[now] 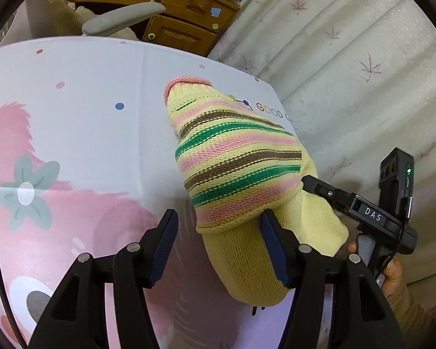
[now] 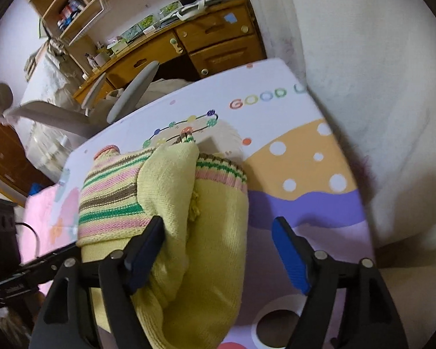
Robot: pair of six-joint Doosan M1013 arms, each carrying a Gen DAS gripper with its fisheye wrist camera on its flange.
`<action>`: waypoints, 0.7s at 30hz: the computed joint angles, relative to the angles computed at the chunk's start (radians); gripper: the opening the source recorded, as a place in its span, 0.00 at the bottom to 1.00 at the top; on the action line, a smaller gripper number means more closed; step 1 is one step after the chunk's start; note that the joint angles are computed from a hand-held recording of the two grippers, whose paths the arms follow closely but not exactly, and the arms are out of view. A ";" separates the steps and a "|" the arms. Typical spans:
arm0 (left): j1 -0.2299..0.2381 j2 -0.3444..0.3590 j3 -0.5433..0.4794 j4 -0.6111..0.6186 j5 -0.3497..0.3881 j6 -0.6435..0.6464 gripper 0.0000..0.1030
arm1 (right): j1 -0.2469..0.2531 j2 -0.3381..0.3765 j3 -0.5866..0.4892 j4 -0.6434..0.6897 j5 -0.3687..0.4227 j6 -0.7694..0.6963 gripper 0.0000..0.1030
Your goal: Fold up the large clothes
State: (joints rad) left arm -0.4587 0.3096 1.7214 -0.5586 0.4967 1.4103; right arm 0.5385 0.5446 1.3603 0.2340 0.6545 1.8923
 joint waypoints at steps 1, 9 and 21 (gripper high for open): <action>0.001 0.001 0.000 -0.012 0.001 0.003 0.56 | -0.011 0.000 0.010 0.099 -0.009 -0.063 0.51; 0.002 -0.012 0.003 0.010 0.005 -0.006 0.56 | -0.023 0.000 0.033 0.359 -0.022 -0.225 0.25; -0.003 -0.091 0.058 0.288 0.072 -0.233 0.60 | 0.018 0.016 0.044 0.605 0.040 -0.432 0.22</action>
